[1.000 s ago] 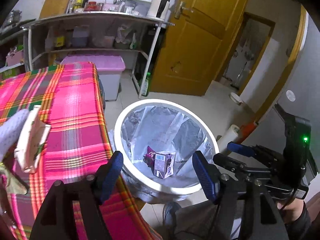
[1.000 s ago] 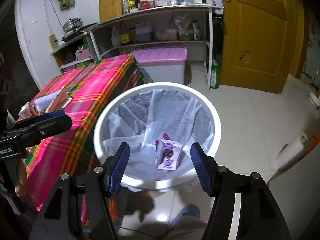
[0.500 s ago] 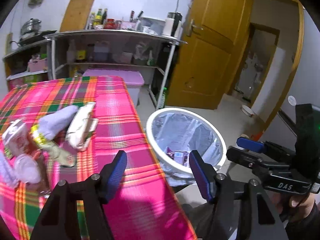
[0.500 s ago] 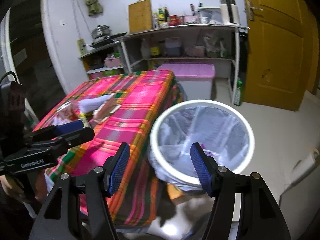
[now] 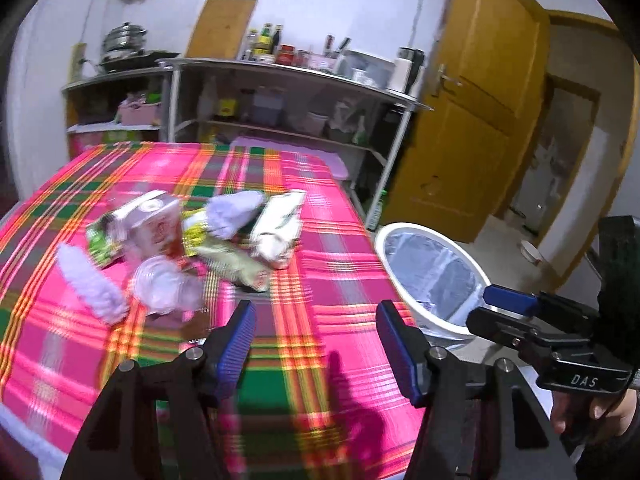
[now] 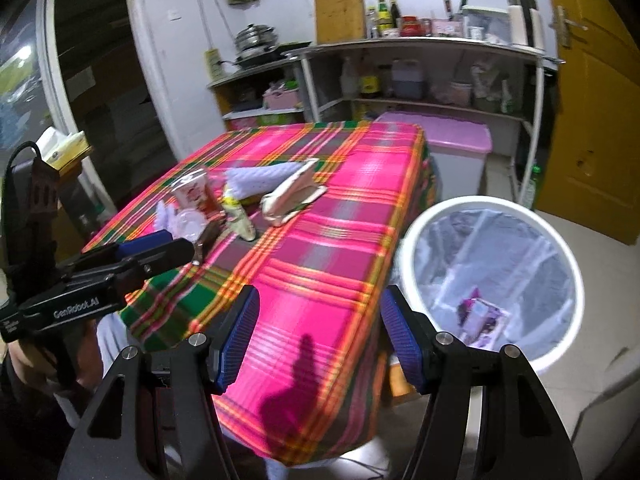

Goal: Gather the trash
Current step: 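Move both tools back toward the trash on the table, then grasp the clear plastic cup with the left tool while the right tool grasps a brown wrapper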

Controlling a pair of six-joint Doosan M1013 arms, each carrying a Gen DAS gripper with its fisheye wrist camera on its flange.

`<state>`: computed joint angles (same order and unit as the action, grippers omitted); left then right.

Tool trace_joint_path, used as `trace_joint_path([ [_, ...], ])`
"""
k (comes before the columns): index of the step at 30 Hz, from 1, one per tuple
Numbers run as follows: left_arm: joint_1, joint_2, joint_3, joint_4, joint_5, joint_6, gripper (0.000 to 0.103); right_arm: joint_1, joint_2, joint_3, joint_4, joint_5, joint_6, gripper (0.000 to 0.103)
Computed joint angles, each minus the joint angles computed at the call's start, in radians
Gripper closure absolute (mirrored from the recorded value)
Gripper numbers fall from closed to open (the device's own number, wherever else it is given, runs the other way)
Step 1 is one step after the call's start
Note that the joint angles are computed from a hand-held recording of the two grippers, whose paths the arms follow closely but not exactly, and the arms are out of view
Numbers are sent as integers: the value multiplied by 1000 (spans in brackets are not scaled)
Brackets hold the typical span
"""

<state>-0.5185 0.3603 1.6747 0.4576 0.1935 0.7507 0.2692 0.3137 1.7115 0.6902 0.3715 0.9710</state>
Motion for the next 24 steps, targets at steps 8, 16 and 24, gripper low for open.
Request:
trace_joint_path([
  [8, 31, -17, 30, 265, 40, -303, 41, 23, 27, -36, -25, 38, -10, 39],
  [16, 61, 8, 9, 231, 72, -271, 40, 30, 51, -63, -48, 64, 1, 39],
  [24, 97, 48, -31, -8, 58, -9, 40, 29, 77, -96, -70, 90, 26, 39],
])
